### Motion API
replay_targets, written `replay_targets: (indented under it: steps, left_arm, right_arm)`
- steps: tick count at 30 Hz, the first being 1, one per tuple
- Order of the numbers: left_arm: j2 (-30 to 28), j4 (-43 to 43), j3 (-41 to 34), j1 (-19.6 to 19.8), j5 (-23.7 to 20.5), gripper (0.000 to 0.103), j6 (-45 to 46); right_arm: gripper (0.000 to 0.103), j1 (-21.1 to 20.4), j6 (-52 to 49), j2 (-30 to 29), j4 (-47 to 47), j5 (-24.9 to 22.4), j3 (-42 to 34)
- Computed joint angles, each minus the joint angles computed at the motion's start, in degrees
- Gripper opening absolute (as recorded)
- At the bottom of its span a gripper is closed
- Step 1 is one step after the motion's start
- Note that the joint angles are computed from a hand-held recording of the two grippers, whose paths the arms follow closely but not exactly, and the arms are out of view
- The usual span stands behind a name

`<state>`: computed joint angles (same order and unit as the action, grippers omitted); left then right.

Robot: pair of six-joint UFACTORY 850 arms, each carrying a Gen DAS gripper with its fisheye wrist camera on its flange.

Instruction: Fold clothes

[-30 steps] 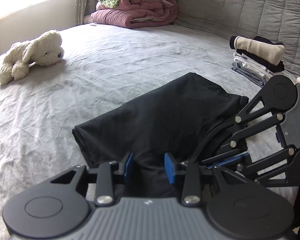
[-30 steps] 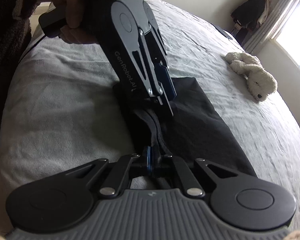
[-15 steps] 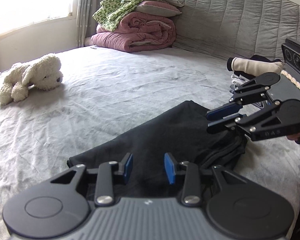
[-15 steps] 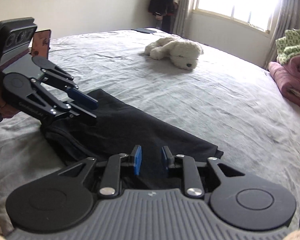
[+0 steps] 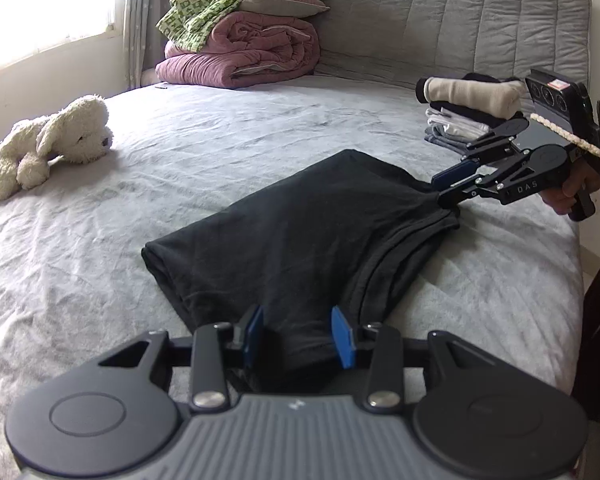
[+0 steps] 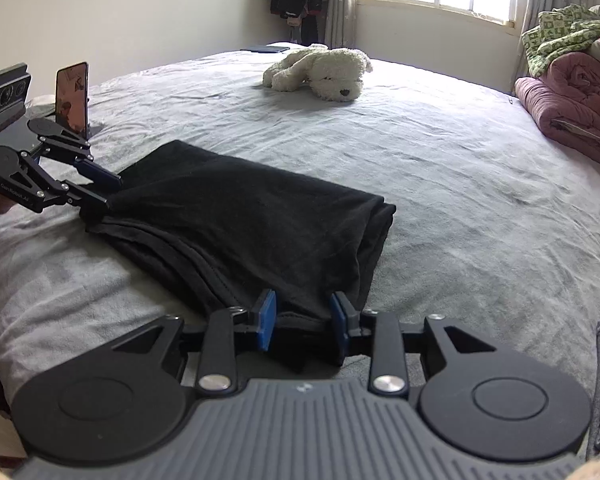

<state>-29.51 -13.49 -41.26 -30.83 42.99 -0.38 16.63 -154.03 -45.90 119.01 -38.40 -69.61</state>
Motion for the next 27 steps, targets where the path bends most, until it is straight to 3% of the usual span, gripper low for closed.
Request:
replay_targets:
  steps: [3, 5, 14, 19, 22, 27]
  left_arm:
    - [-0.61, -3.11, -0.95, 0.02, 5.17, 0.041, -3.27]
    - [-2.13, -7.90, -3.59, -0.69, 6.22, 0.041, -1.20]
    - [-9.21, -24.21, -16.69, -2.67, -1.17, 0.038, 13.28]
    - [-11.75, -26.34, -20.23, -2.15, -4.99, 0.037, 14.56]
    - [-12.20, -22.20, -19.11, -1.25, -5.61, 0.040, 12.48]
    - [-9.35, -16.63, -14.97, 0.02, -6.17, 0.041, 10.88]
  right_arm:
    - [0.035, 0.87, -0.69, -0.45, 6.48, -2.29, -0.77]
    - [0.035, 1.94, -1.68, -0.97, 10.40, -2.54, -1.68]
    - [0.036, 8.86, -10.04, -4.37, 23.79, 3.13, -7.27]
    - [0.036, 10.79, -10.27, -7.09, 25.34, 5.49, -11.06]
    - [0.029, 10.49, -11.52, -8.98, 25.98, 8.64, -13.01]
    - [0.029, 7.22, -6.79, -8.49, 20.39, 5.71, -11.78]
